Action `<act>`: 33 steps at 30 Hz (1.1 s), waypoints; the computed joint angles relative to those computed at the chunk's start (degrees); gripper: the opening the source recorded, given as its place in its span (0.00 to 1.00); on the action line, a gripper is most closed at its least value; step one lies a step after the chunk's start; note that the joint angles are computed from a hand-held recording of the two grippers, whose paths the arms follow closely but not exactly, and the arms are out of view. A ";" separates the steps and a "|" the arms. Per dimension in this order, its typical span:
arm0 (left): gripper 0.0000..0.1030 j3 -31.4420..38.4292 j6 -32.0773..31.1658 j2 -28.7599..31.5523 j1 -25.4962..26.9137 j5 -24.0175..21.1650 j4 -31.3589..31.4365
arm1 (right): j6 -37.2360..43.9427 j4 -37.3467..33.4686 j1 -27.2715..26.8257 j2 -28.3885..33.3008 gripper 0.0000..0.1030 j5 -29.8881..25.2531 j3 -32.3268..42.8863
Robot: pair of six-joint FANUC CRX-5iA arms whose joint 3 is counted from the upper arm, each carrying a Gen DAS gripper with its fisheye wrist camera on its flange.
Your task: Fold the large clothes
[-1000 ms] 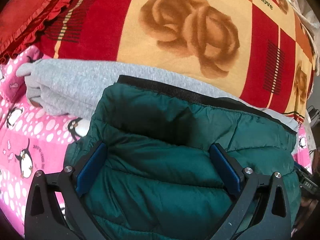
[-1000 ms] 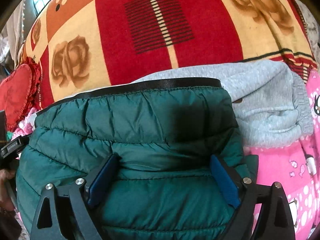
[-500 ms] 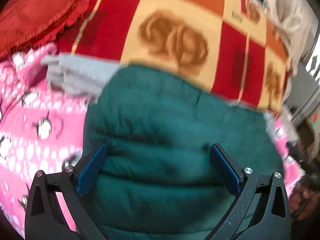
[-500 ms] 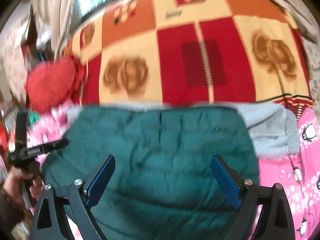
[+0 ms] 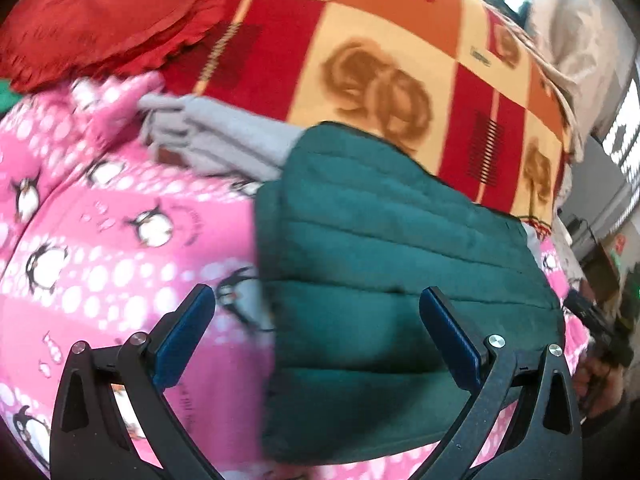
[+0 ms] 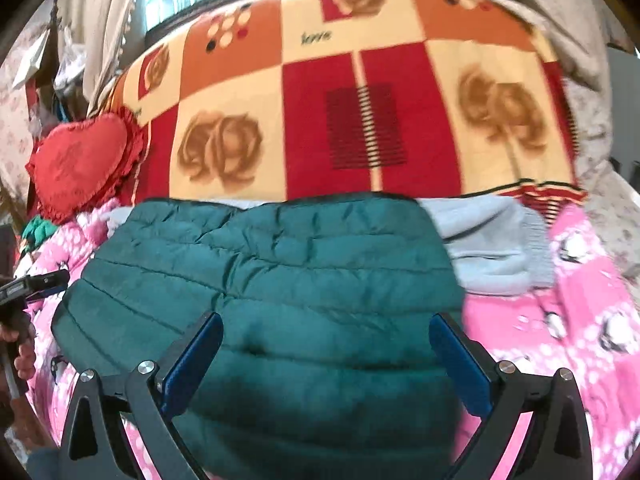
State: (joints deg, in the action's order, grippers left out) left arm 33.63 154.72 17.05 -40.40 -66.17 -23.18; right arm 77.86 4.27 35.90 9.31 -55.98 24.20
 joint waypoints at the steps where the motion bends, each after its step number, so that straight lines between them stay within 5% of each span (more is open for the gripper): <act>1: 0.99 -1.16 0.44 -0.71 0.83 0.85 1.18 | -1.13 1.60 0.24 -1.06 0.99 1.07 -1.81; 5: 0.99 -0.54 -2.20 -0.20 2.54 1.52 3.70 | -5.12 5.53 -0.46 -2.68 0.99 3.96 -5.22; 16: 1.00 4.50 -18.46 7.15 11.11 0.30 18.94 | -3.24 -8.94 -8.25 4.92 0.99 1.47 6.17; 22: 1.00 -5.31 -24.48 4.89 14.66 9.53 28.17 | 0.38 -11.65 -9.70 13.51 0.99 -11.25 17.59; 25: 1.00 -7.02 -29.31 4.87 15.67 11.40 30.87 | -0.28 -6.33 -8.73 14.92 0.98 -13.42 17.74; 33: 1.00 -8.89 -32.42 5.26 16.38 15.45 32.50 | 0.85 -25.67 -17.26 17.96 0.99 -19.67 22.48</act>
State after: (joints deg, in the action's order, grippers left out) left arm 24.74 122.31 22.31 -24.02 -50.72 9.32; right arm 78.71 -21.40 18.64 27.27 -75.65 46.68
